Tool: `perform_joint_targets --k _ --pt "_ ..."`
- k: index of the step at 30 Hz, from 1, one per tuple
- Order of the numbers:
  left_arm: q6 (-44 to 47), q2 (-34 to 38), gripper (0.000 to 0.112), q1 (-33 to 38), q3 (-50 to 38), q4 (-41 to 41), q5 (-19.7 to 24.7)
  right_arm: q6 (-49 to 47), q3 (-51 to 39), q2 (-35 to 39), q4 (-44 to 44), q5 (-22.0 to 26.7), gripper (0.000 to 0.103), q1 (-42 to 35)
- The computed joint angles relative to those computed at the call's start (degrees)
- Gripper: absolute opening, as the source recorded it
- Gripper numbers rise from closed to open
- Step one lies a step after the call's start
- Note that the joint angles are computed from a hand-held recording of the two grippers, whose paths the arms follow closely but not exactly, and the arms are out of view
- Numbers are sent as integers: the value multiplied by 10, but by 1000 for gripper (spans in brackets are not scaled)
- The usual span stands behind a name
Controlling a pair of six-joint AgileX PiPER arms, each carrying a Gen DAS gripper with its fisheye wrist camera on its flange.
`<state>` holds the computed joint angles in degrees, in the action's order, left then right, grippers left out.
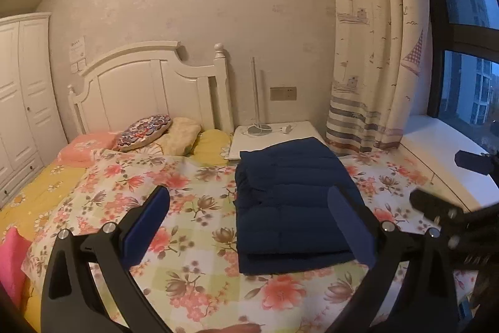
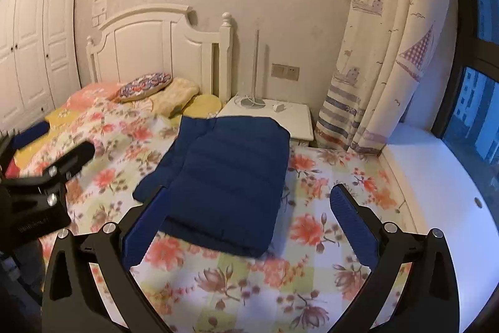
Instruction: Fold large clothes
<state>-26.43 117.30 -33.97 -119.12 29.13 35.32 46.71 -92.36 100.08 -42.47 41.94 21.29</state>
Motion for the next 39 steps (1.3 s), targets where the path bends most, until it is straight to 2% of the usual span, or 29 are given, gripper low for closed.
perform_joint_targets --k 3,6,10,23,39 --pt "-22 -3 101 -8 2 30 17 13 10 -6 -25 12 98 21" --pt "11 0 101 -2 -8 -11 26 20 14 -10 -41 19 98 36" --pt "9 -3 101 -2 3 -7 24 35 24 -15 -61 24 98 52" --pt "8 -5 101 9 11 -16 25 53 58 -27 -50 -7 98 35" --pt "6 -14 101 13 32 -20 20 68 69 -30 -55 -9 98 35"
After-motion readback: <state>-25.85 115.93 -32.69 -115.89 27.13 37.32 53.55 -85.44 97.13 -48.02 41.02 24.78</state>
